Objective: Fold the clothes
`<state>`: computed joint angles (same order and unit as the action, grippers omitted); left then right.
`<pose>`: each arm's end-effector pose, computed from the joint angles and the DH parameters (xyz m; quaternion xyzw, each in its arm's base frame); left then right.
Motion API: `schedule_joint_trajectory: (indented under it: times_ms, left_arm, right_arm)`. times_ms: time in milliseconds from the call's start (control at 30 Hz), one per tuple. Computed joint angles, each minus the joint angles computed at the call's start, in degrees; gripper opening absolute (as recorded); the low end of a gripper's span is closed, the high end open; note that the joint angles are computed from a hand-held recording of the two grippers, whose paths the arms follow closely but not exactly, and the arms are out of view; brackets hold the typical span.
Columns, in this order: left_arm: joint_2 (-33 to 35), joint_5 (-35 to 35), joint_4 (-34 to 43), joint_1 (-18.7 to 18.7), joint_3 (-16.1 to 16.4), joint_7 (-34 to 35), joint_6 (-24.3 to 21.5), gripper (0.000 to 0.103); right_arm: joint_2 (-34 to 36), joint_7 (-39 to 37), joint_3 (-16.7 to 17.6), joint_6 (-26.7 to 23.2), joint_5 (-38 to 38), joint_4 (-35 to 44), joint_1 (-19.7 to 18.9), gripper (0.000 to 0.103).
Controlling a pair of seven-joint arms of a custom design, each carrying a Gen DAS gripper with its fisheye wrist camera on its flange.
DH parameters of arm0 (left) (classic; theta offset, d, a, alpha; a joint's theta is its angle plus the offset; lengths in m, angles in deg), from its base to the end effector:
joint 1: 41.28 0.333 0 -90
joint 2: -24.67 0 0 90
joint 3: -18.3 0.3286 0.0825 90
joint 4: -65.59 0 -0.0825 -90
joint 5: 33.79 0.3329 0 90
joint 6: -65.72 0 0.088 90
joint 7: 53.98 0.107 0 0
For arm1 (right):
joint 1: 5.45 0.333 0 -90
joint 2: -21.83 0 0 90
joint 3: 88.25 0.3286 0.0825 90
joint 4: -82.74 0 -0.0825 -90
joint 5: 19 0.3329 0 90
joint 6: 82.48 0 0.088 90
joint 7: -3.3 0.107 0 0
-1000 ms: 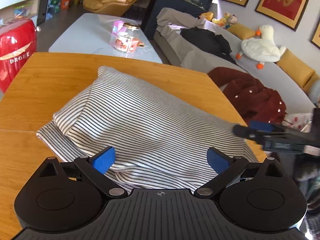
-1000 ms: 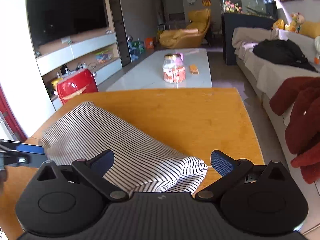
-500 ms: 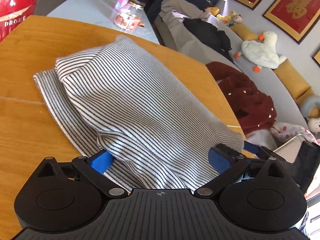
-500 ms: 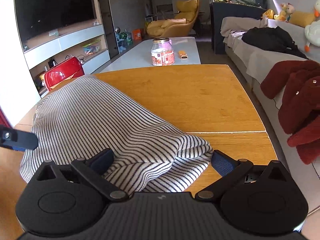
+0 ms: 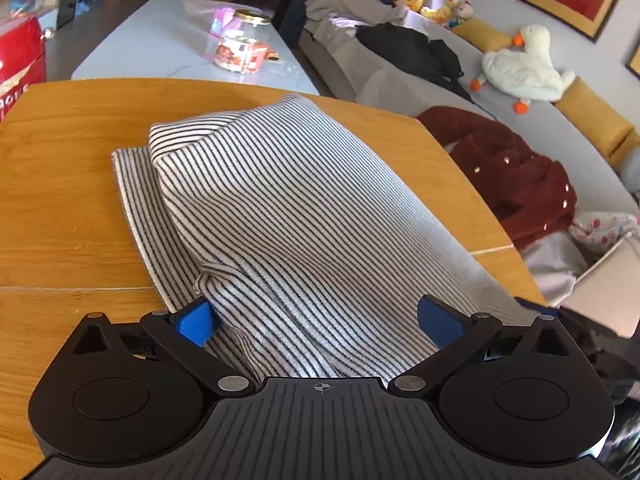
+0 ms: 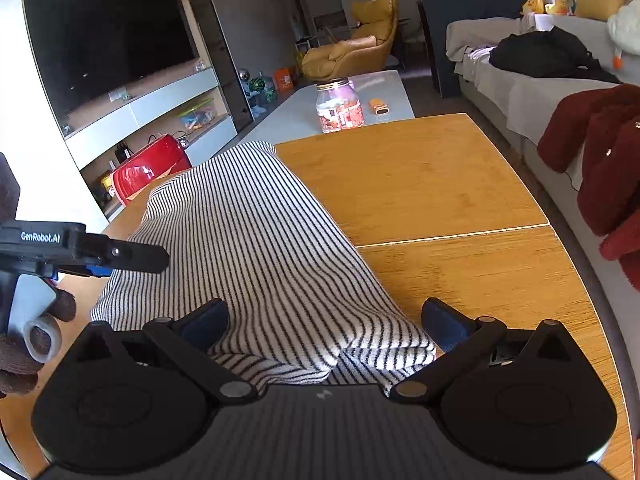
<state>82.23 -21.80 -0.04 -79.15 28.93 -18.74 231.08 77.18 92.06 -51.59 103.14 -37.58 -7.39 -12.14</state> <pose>0.6577 -0.4230 0.3097 -0.7023 0.6032 -0.3500 0.1430 0.6718 0.2552 0.2954 -0.7477 0.4857 -0.1063 0.4401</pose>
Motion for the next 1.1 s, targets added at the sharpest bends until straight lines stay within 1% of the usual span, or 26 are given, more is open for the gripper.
schedule_joint_trajectory:
  times_ms: [33,100,133,200,233,267,300,333,367,433,467,533,600,633,667,733,767,900,933,1000,1100]
  left_arm:
    - [0.33,0.43,0.82,-0.47,0.48,0.16,-1.16,0.103]
    - [1.01,1.68,2.58,-1.19,1.11,0.33,-3.57,0.103]
    - [1.35,2.44,3.47,-1.45,1.27,0.32,-4.74,0.103]
    - [1.38,3.43,3.52,-1.66,1.60,-1.45,-4.70,0.103]
    - [1.13,3.82,2.95,-1.77,1.80,-2.62,-4.22,0.103]
    - [0.72,4.14,2.10,-1.82,1.92,-3.63,-3.55,0.103]
    - [0.22,4.44,1.05,-1.82,1.99,-4.38,-2.72,0.103]
    - [-0.19,4.63,0.20,-1.72,1.85,-4.69,-2.07,0.103]
    - [-0.74,4.86,-0.91,-1.81,2.05,-5.06,-1.56,0.103]
    - [-1.58,5.62,-2.64,-2.31,3.17,-5.84,-1.66,0.103]
    - [-1.94,5.90,-3.48,-2.07,3.14,-5.86,-0.98,0.103]
    - [-2.10,5.73,-3.94,-1.85,3.30,-6.42,-0.31,0.103]
    - [-1.93,5.38,-3.69,-1.68,3.49,-7.01,-0.20,0.103]
    - [-1.75,5.33,-3.49,-1.59,3.61,-7.14,-0.15,0.103]
    - [-1.57,5.28,-3.28,-1.50,3.72,-7.25,-0.11,0.103]
    - [-1.00,5.22,-2.35,-1.13,3.72,-6.99,-0.30,0.103]
    - [-0.39,5.22,-1.11,-0.83,3.60,-6.51,-1.07,0.103]
    - [2.81,5.68,5.31,0.49,3.07,-5.32,-4.65,0.103]
    - [3.57,5.86,6.84,0.79,2.91,-5.40,-5.35,0.103]
    - [4.51,6.26,8.73,1.33,2.53,-5.88,-6.09,0.103]
    - [3.58,7.09,7.37,1.17,2.77,-8.11,-5.95,0.103]
  right_arm:
    - [-0.13,-0.40,0.21,-0.49,-0.32,-0.13,-0.06,0.103]
    - [-1.15,-0.25,-1.39,-0.94,0.18,-0.31,1.32,0.103]
    - [-1.26,-0.47,-1.33,-1.41,0.36,-0.24,1.34,0.103]
    - [-0.98,-2.07,0.31,-3.26,0.65,0.11,0.19,0.103]
    - [-0.73,-3.14,1.66,-4.29,1.16,0.23,-0.79,0.103]
    - [-0.31,-4.36,3.70,-5.47,1.89,0.31,-2.31,0.103]
    - [-0.22,-5.30,4.92,-5.21,2.58,0.01,-3.37,0.103]
    - [-0.53,-5.93,5.24,-3.05,3.13,-0.81,-3.93,0.103]
    - [-0.96,-6.01,4.88,-0.78,3.31,-1.26,-3.92,0.103]
    - [-2.10,-4.09,0.88,1.95,3.14,0.20,-1.02,0.103]
    - [-2.20,-3.05,-1.47,1.67,2.99,2.02,0.96,0.103]
    - [-1.19,-1.92,-6.49,-2.45,3.00,7.74,5.72,0.103]
    - [-0.61,-1.54,-13.45,-6.62,3.78,11.93,11.66,0.103]
    - [-0.87,-1.12,-17.38,-7.08,3.90,12.21,14.65,0.103]
    - [-1.45,-0.44,-20.59,-6.41,4.08,11.45,16.97,0.103]
    - [-3.71,1.93,-25.33,-1.91,4.35,7.07,20.06,0.103]
    - [-4.82,2.89,-26.56,-0.39,4.14,4.90,20.86,0.103]
    - [-7.88,4.56,-24.96,2.57,1.99,-1.80,19.37,0.103]
    - [-8.21,4.94,-23.79,2.12,1.51,-2.43,18.47,0.103]
    - [-8.65,5.14,-20.38,0.17,0.86,-3.17,15.92,0.103]
    - [-8.92,3.68,-15.57,-1.68,0.54,-4.40,12.14,0.103]
